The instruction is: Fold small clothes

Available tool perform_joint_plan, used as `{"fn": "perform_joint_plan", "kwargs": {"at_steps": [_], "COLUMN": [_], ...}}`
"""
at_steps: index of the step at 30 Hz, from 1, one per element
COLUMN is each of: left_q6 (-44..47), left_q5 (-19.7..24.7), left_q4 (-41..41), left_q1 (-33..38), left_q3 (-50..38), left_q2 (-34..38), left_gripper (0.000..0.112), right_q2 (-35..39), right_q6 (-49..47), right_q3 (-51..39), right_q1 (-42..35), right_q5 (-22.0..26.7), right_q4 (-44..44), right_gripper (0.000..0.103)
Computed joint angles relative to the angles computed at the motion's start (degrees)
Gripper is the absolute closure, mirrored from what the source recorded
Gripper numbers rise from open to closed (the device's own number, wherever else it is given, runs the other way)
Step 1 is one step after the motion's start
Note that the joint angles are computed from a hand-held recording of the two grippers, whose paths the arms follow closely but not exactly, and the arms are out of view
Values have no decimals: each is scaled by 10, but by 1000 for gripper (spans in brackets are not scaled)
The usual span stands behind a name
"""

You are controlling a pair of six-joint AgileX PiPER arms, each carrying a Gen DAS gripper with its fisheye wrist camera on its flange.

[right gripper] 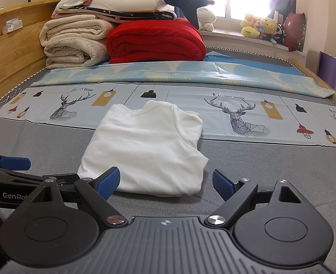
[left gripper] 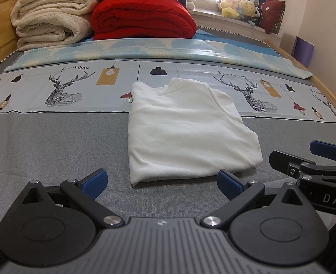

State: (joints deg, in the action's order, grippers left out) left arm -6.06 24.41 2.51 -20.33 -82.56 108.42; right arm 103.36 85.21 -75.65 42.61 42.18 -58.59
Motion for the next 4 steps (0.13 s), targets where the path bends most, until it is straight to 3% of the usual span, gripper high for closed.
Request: {"fn": "perform_joint_plan", "kwargs": {"at_steps": [4], "left_q6": [-7], "left_q5": [2], "left_q4": [5], "left_q1": [-2], "left_q3": [-3], "left_q2": [1], "left_gripper": [10], "right_q2": [0], "right_q6": [0], "right_q3": [-1], "right_q1": [0], "right_q5": [0], "right_q4": [1], "right_gripper": [14]}}
